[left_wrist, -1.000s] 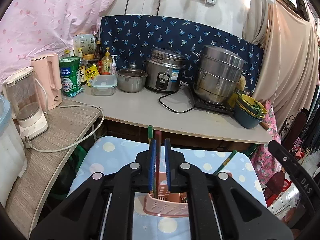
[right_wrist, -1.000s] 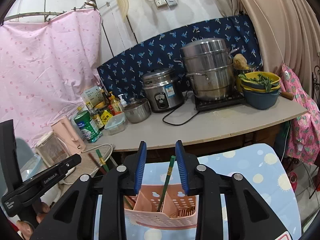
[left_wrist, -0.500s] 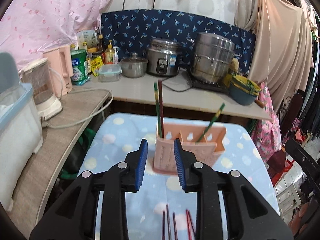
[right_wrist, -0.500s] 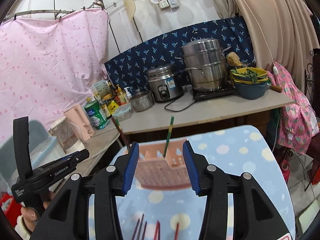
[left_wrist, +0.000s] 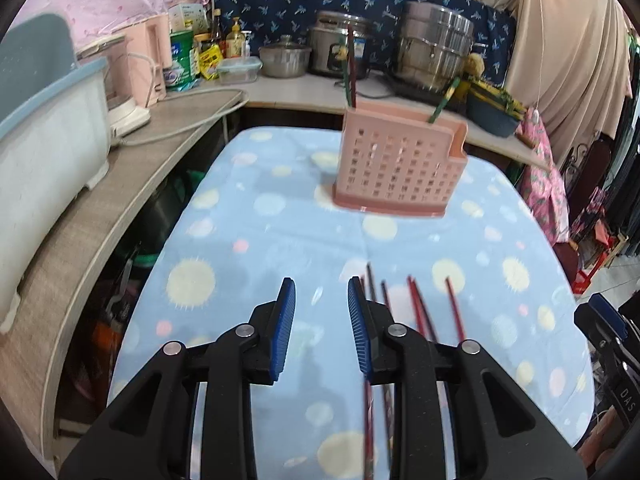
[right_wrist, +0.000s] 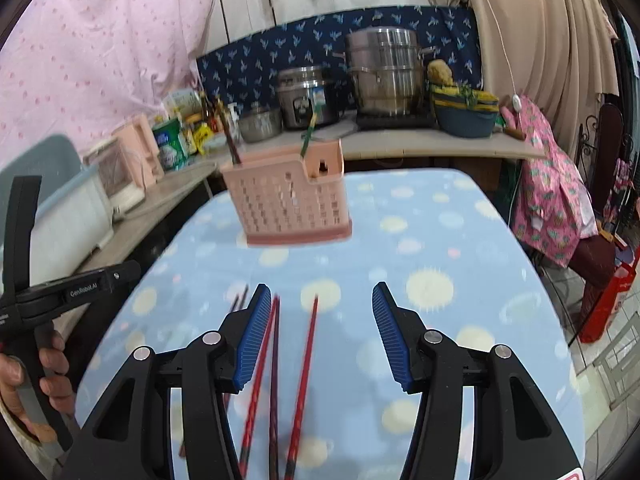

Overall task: Organize utensils
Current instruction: 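Move both open tools back down toward the remaining chopsticks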

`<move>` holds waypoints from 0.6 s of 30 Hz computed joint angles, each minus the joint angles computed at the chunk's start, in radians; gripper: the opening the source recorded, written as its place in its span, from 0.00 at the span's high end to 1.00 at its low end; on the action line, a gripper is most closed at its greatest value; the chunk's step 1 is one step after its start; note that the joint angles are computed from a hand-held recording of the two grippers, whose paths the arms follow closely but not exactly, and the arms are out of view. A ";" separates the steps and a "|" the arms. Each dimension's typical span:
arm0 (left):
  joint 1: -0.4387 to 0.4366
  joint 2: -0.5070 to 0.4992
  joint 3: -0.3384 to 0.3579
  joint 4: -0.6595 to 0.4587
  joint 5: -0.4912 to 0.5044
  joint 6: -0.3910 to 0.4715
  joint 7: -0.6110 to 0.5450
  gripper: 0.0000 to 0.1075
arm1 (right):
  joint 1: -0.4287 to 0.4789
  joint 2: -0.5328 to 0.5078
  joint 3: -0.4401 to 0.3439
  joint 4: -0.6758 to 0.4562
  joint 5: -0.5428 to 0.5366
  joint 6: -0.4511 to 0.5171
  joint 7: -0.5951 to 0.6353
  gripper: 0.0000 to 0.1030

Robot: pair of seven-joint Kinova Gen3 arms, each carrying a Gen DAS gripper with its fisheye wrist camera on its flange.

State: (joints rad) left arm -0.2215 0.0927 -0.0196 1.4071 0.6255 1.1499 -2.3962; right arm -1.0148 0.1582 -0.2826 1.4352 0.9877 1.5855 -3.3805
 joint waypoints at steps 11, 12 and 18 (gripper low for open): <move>-0.027 -0.085 -0.065 0.233 0.005 -0.039 -0.130 0.76 | -0.067 0.069 0.001 0.057 -0.106 -0.029 -0.121 0.50; -0.028 -0.089 -0.069 0.247 0.004 -0.040 -0.139 0.76 | -0.071 0.073 0.003 0.060 -0.112 -0.035 -0.129 0.50; -0.018 -0.117 -0.083 0.314 -0.017 -0.077 -0.171 0.76 | -0.090 0.103 0.018 0.066 -0.138 -0.066 -0.140 0.50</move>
State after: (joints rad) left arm -0.2395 -0.0246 -0.1030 1.7207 0.6085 1.0733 -2.5677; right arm -1.1052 0.2608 -0.2649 1.5012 0.8494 1.5194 -3.5203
